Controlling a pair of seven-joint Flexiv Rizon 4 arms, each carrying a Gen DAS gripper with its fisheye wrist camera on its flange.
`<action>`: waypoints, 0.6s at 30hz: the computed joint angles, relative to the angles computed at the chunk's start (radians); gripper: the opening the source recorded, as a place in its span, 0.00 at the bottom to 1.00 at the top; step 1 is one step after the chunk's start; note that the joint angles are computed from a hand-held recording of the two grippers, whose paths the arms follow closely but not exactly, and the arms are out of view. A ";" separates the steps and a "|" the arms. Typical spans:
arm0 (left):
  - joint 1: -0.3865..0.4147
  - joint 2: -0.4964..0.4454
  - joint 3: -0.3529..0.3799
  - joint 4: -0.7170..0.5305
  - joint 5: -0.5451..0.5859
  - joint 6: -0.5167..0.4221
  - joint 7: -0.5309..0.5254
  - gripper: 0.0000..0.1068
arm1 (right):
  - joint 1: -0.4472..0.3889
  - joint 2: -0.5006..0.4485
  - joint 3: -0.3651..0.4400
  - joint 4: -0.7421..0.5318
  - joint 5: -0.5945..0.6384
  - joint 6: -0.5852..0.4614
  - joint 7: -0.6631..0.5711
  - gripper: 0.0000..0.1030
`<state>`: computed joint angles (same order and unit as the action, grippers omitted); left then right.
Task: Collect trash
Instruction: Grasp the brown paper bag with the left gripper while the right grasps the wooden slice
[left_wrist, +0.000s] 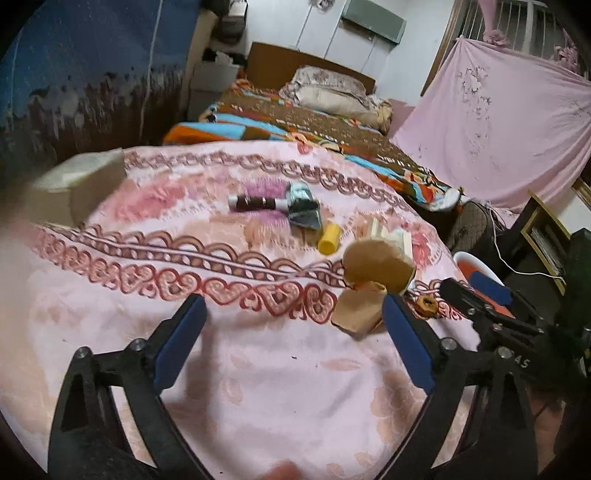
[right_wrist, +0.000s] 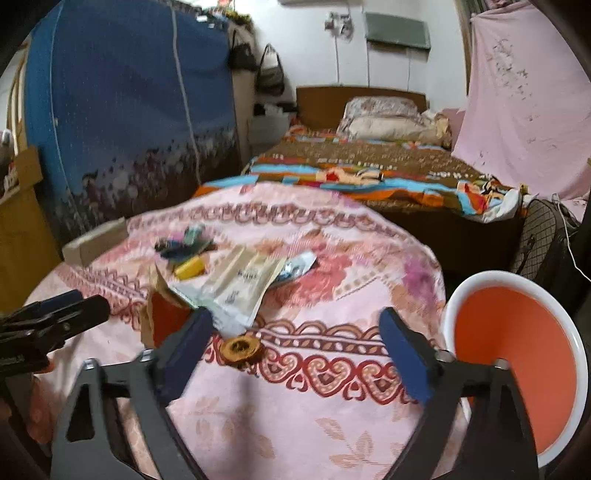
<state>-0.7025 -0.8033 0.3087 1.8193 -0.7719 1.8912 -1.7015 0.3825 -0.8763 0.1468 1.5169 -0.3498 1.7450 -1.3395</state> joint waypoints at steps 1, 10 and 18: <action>0.031 0.009 -0.035 0.005 0.026 0.009 -0.001 0.71 | -0.019 -0.003 0.028 -0.006 -0.013 -0.024 -0.007 0.70; 0.253 0.046 -0.265 -0.002 0.263 -0.007 0.026 0.43 | -0.158 -0.051 0.272 -0.065 -0.009 -0.179 -0.160 0.50; 0.379 0.038 -0.379 -0.050 0.406 -0.087 0.009 0.21 | -0.168 -0.064 0.326 -0.106 0.071 -0.264 -0.273 0.39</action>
